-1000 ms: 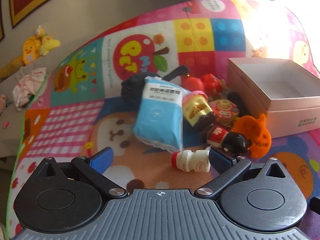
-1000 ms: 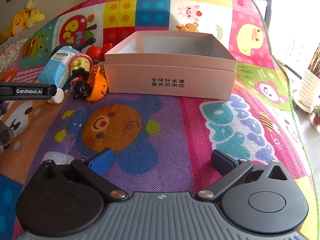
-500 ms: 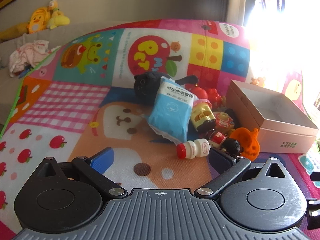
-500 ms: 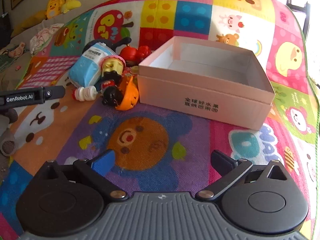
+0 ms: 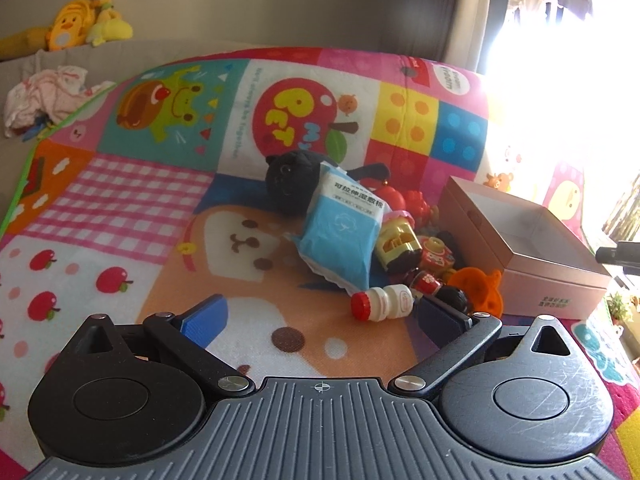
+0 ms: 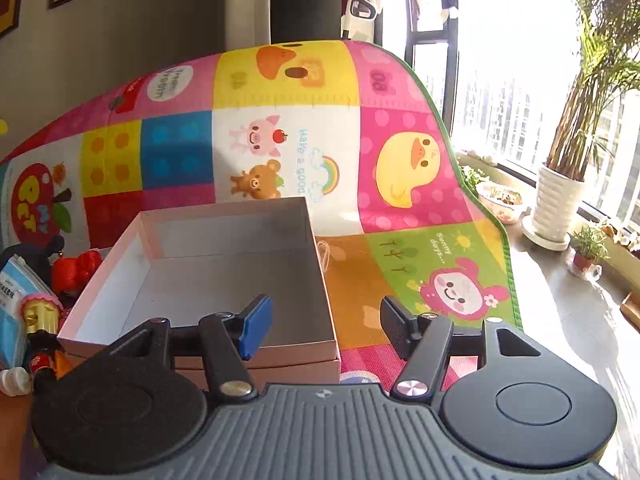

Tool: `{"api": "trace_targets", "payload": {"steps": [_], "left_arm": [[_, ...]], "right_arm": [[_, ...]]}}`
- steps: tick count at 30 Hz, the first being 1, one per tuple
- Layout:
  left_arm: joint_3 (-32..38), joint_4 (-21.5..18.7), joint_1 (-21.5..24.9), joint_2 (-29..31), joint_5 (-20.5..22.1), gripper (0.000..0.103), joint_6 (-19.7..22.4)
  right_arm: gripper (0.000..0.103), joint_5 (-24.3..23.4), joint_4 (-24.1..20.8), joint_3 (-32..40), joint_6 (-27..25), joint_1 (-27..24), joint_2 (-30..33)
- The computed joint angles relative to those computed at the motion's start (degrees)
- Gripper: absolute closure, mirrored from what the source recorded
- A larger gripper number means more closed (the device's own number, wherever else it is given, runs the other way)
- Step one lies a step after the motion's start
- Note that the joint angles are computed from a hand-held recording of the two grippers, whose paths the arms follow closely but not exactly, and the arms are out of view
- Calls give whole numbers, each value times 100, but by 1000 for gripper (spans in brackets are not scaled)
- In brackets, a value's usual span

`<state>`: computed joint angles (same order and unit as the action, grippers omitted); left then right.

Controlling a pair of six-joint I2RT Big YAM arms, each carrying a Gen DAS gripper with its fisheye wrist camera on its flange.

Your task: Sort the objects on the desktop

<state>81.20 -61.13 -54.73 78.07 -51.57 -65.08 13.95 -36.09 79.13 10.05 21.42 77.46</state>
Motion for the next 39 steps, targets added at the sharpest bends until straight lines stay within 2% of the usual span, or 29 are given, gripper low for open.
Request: {"api": "trace_targets", "payload": {"steps": [2,3,6,8,10,11,13,14,15,17,18,20,22,24,25,26,28,29,35,39], "left_arm": [[-10,149,12,40,76,0,81],[-6,182,9,59,97,0,129],[14,126,-1,88,108,0,167],[14,74,-7,84,102,0,113],[15,13,-17,80,127,0,50],[27,-23,-23,92,144,0,36],[79,-137,-30,129,163,0,-11],[94,-200,-43,143,156,0,-51],[107,-271,-54,154,143,0,-102],[100,-396,-38,149,111,0,-257],[105,-473,-24,154,69,0,-389],[107,-572,4,159,-50,0,-646],[107,-580,27,144,-81,0,-766],[132,-549,10,133,-49,0,-708],[153,-536,-14,132,-49,0,-625],[179,-533,-43,135,-61,0,-529],[240,-534,-92,149,-78,0,-327],[268,-516,-109,160,-68,0,-234],[498,-68,-31,393,266,0,586],[694,706,60,683,577,0,1782]], "right_arm": [[53,-335,24,67,-31,-78,192],[55,-450,107,61,-149,-53,263],[53,57,668,-12,-687,228,458],[53,-164,933,43,-989,286,593],[53,-566,829,286,-1163,319,776],[54,-579,873,315,-1224,358,801],[54,-270,1259,162,-1283,498,665],[54,-267,1481,10,-1249,536,482],[52,-517,1520,-82,-1183,530,299],[46,-1331,1195,-168,-1099,505,-1],[46,-1845,813,-131,-1154,510,-81],[49,-2410,113,-6,-1348,611,-57],[58,-2456,-236,63,-1419,772,77],[59,-2364,-292,120,-1231,879,286],[64,-2410,-342,181,-1087,879,380],[76,-2545,-480,292,-957,852,489],[88,-2878,-788,448,-791,767,618],[91,-2973,-866,450,-826,746,609],[92,-3028,-1136,-217,-1549,509,-43],[92,-2275,-601,-863,-1732,351,-611]]}}
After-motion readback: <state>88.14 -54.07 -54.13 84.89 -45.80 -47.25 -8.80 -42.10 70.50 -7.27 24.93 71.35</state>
